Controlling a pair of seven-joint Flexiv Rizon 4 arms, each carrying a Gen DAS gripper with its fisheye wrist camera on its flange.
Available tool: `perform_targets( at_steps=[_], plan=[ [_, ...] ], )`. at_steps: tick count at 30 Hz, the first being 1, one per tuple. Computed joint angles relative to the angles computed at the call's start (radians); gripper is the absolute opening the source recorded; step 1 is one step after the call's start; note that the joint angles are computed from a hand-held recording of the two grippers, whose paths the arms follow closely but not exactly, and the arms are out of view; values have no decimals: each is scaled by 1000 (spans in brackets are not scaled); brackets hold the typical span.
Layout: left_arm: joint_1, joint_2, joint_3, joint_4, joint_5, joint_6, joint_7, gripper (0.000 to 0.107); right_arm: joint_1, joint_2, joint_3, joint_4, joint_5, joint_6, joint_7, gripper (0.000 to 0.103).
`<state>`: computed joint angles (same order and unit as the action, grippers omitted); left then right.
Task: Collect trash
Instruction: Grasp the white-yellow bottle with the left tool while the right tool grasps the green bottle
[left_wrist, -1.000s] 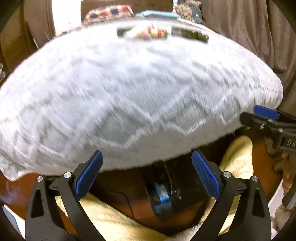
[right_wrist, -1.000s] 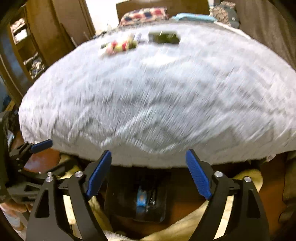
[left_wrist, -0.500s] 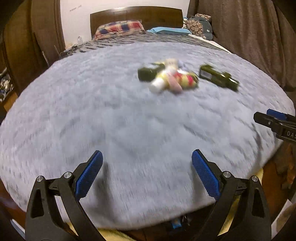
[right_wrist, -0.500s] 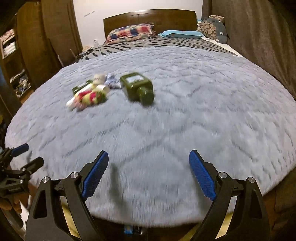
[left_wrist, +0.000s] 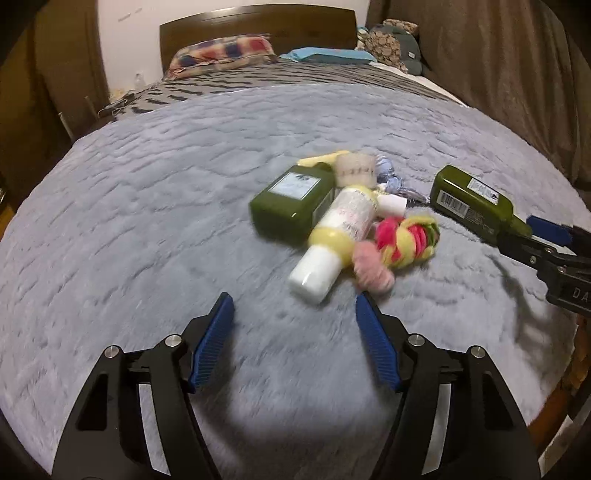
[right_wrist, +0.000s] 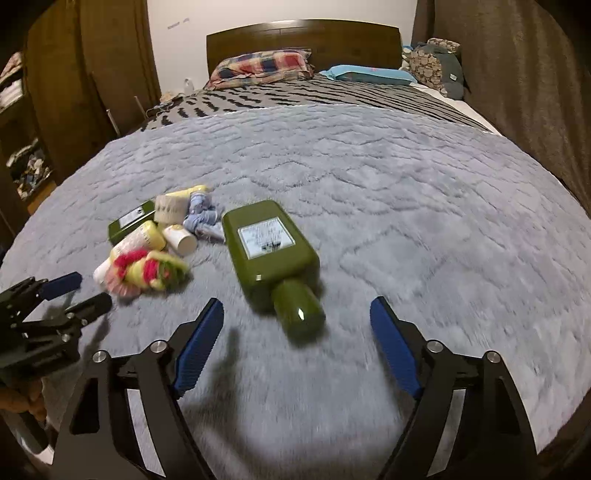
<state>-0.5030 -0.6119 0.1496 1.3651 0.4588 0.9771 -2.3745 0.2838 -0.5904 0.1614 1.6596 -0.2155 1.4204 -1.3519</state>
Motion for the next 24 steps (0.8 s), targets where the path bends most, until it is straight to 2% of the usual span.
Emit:
perform_targets(
  at_steps=[2,12,15,19,24],
  plan=[
    [10,-26,-7,-37,-9,-9,18,61,13,-19,-12,-28,-12,-16,3,77],
    [45,-103,-22,-135,-97,-11,102,61,48,-100,-33,-159,-32,-107,5,75],
    [48,-108,-23,-137,-118,-10,119,53,37,-102,-15,-162,-23,-106,-15,56],
    [37,-92,-13,-111,-119,3,124,35,28,-84,-9,-132,-9,-86,-24,55],
    [17,-50,-8,-50,-108,25,114,31,31,-34,-24,-44,-12,-35,-28,55]
  ],
)
